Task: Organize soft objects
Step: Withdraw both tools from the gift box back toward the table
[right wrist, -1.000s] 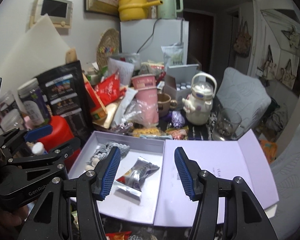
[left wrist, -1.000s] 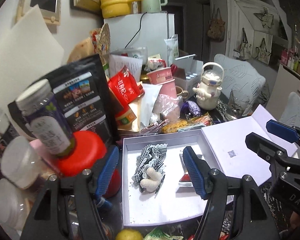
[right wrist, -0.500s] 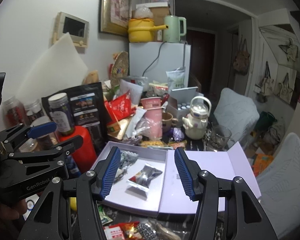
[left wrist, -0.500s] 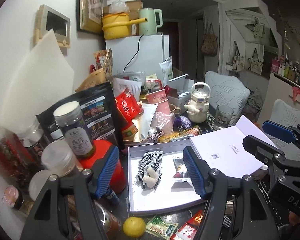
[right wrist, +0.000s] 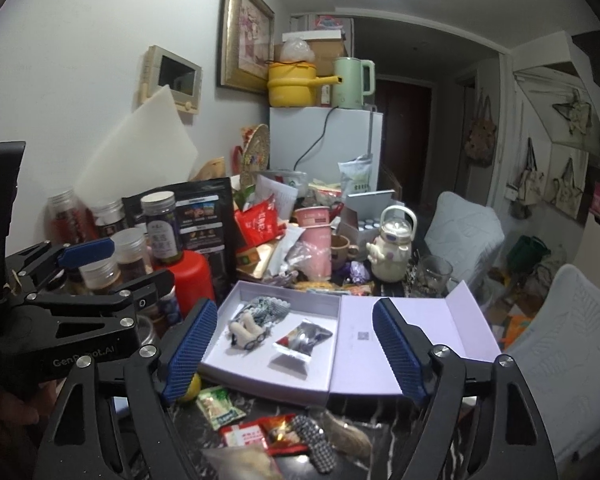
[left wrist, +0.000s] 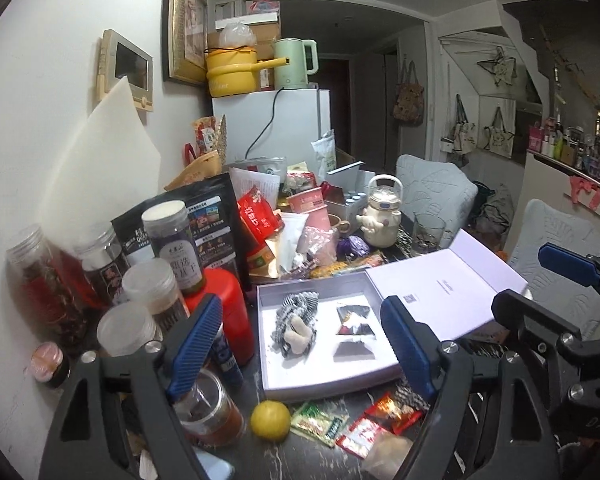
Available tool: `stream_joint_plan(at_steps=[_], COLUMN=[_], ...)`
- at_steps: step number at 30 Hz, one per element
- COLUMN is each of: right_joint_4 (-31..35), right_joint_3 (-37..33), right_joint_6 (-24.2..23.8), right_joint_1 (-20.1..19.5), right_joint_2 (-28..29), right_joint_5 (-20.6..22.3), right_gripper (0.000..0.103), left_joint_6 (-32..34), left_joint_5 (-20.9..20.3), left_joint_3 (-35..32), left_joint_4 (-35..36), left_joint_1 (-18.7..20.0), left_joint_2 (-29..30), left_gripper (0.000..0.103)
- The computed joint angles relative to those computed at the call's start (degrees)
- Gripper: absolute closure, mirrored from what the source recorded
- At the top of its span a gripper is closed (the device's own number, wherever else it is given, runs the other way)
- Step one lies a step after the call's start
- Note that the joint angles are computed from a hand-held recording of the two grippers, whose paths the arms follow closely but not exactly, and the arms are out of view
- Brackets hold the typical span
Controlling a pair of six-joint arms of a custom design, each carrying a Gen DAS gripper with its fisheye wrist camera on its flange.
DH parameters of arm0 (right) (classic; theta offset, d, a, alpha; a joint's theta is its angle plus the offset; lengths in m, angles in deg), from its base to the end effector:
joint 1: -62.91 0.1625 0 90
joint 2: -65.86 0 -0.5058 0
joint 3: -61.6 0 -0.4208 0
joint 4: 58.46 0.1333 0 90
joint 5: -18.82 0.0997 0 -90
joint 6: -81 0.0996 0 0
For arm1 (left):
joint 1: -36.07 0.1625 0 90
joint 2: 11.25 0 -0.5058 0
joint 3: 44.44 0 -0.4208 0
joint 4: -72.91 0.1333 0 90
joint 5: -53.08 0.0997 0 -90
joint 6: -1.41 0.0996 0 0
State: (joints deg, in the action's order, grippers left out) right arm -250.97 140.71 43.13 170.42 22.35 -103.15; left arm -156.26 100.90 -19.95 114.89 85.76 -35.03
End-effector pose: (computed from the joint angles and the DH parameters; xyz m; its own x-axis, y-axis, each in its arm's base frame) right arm 0.3253 -0.7633 0.3244 -0.6819 -0.0644 0.7286 -0.6797 0.4237 -0.5987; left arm -0.4104 -0.7931 0.2379 -0.6514 0.2918 -0.7004 0.7417 0.4391 -0.5069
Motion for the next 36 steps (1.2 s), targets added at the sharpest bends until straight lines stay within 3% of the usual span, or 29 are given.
stream_joint_plan(at_steps=[7,21,28,36], right_joint_4=[-3.32,-4.79,-3.28,-2.93], right_joint_3=[6.72,14.87,18.92,21.75], right_joint_6=[1.43,6.33,12.21,16.05], right_joint_1=[0.65,-0.45,-2.35,-4.32], right_joint_2=[-2.55,-4.50,-5.85,-6.41], right_joint_5=[-0.18,-0.55,-0.62,-3.72], right_gripper=[0.021,0.021,0.021,0.021], left_joint_6=[-1.43,-4.13,-6.66,-8.48], left_joint_5=[1.46,3.45,6.34,9.22], left_joint_3=[12.85,24.97,27.76,24.44], left_joint_4=[-4.59,-5.98,-5.17,1.24], left_joint_1=[-0.64,-0.70,0.06,1.28], left_joint_2=[-6.34,-11.09,-10.99,-6.76], left_gripper=[0.021,0.021,0.021,0.021])
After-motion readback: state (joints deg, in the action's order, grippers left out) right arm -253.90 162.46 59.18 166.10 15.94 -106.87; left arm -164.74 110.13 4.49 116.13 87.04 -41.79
